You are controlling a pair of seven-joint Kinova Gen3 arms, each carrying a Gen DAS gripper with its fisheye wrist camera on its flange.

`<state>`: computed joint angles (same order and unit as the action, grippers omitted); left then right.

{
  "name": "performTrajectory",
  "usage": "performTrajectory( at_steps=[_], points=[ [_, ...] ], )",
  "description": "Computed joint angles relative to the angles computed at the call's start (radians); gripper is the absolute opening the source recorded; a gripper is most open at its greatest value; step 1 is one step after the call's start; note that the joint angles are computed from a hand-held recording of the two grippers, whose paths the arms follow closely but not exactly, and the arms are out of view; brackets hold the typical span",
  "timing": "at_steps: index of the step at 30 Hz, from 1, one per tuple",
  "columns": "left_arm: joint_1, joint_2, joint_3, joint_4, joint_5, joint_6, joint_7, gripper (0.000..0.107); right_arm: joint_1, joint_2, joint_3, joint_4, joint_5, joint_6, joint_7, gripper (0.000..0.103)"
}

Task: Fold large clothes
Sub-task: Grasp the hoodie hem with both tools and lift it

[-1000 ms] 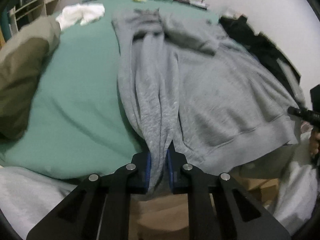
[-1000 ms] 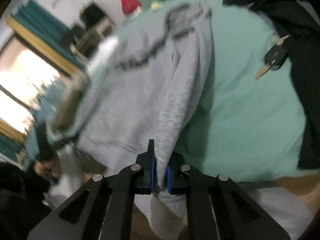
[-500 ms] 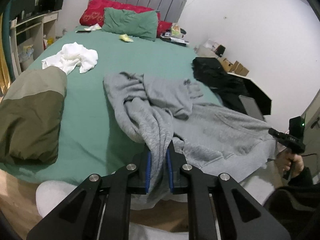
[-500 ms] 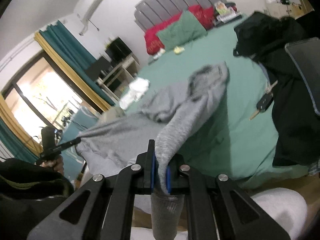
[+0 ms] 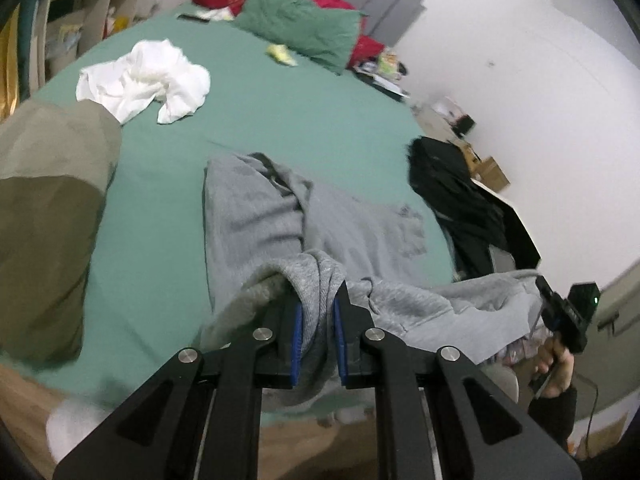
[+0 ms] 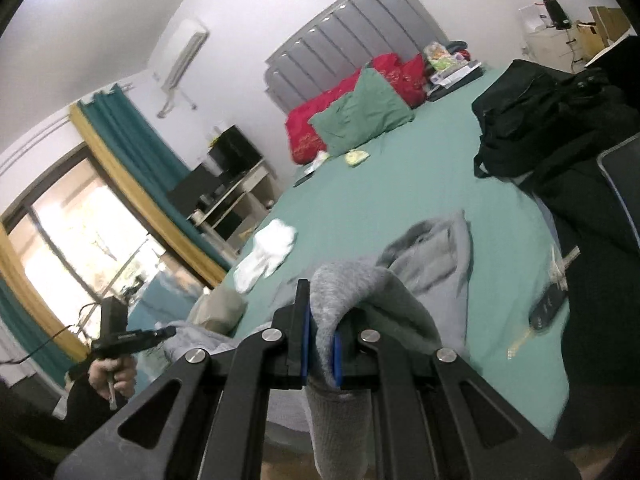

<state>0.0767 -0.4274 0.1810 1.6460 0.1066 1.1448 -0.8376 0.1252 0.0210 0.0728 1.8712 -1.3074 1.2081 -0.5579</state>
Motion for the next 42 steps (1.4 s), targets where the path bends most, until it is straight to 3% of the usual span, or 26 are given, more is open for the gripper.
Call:
performTrajectory(
  at_steps=[4, 8, 10, 12, 13, 15, 17, 19, 21, 22, 24, 27, 29, 32, 33, 35, 36, 38, 40, 42],
  points=[
    [-0.01, 0.113, -0.092, 0.023, 0.042, -0.097, -0.044, 0.016, -0.055, 0.148, -0.071, -0.101, -0.024, -0.136, -0.049, 0.009],
    [-0.023, 0.235, -0.128, 0.012, 0.039, -0.162, -0.117, 0.018, -0.111, 0.291, -0.112, -0.216, 0.002, -0.268, -0.165, 0.009],
    [-0.034, 0.283, -0.132, 0.017, 0.029, -0.195, -0.13, 0.026, -0.115, 0.342, -0.153, -0.264, 0.031, -0.319, -0.199, 0.01],
    [-0.039, 0.299, -0.139, 0.05, 0.034, -0.242, -0.147, 0.048, -0.149, 0.382, -0.164, -0.307, 0.101, -0.387, -0.24, 0.012],
    [-0.059, 0.3, -0.123, 0.064, 0.035, -0.252, -0.144, 0.053, -0.181, 0.4, -0.142, -0.324, 0.136, -0.402, -0.281, 0.012],
    [-0.051, 0.282, -0.146, 0.117, 0.085, -0.289, -0.176, 0.053, -0.196, 0.44, -0.122, -0.346, 0.164, -0.382, -0.362, 0.015],
    [-0.009, 0.246, -0.196, 0.175, 0.16, -0.321, -0.228, 0.054, -0.149, 0.468, -0.159, -0.35, 0.157, -0.35, -0.393, 0.029],
    [-0.027, 0.194, -0.176, 0.23, 0.196, -0.361, -0.244, 0.059, -0.066, 0.472, -0.238, -0.327, 0.14, -0.34, -0.359, 0.057],
    [-0.025, 0.166, -0.173, 0.264, 0.223, -0.386, -0.255, 0.062, -0.035, 0.458, -0.26, -0.291, 0.12, -0.348, -0.325, 0.077],
    [-0.007, 0.167, -0.181, 0.266, 0.227, -0.379, -0.255, 0.062, -0.017, 0.458, -0.267, -0.282, 0.11, -0.331, -0.31, 0.078],
    [-0.02, 0.171, -0.143, 0.257, 0.186, -0.358, -0.226, 0.063, 0.036, 0.473, -0.304, -0.27, 0.094, -0.27, -0.274, 0.078],
    [-0.026, 0.14, -0.09, 0.273, 0.118, -0.389, -0.164, 0.063, 0.026, 0.456, -0.289, -0.253, 0.118, -0.243, -0.252, 0.078],
    [-0.005, 0.103, -0.093, 0.297, 0.092, -0.421, -0.12, 0.063, 0.014, 0.45, -0.287, -0.249, 0.138, -0.237, -0.224, 0.078],
    [-0.081, 0.037, 0.003, 0.321, 0.024, -0.439, 0.001, 0.063, -0.028, 0.429, -0.265, -0.247, 0.202, -0.255, -0.225, 0.076],
    [-0.123, 0.003, 0.048, 0.329, -0.003, -0.444, 0.042, 0.063, -0.023, 0.418, -0.278, -0.237, 0.213, -0.275, -0.203, 0.067],
    [-0.17, -0.038, 0.104, 0.335, -0.056, -0.45, 0.11, 0.064, -0.038, 0.399, -0.268, -0.231, 0.233, -0.295, -0.19, 0.041],
    [-0.178, -0.049, 0.114, 0.337, -0.062, -0.45, 0.123, 0.064, -0.048, 0.39, -0.265, -0.229, 0.25, -0.314, -0.187, 0.01],
    [-0.139, -0.021, 0.085, 0.341, -0.025, -0.449, 0.098, 0.064, -0.054, 0.384, -0.269, -0.233, 0.268, -0.322, -0.167, 0.01],
    [-0.047, 0.044, 0.013, 0.327, 0.029, -0.43, 0.037, 0.064, -0.049, 0.372, -0.278, -0.225, 0.255, -0.337, -0.134, 0.01],
    [0.027, 0.11, -0.018, 0.307, 0.019, -0.394, 0.025, 0.064, -0.04, 0.348, -0.28, -0.206, 0.23, -0.362, -0.093, 0.01]
  ],
)
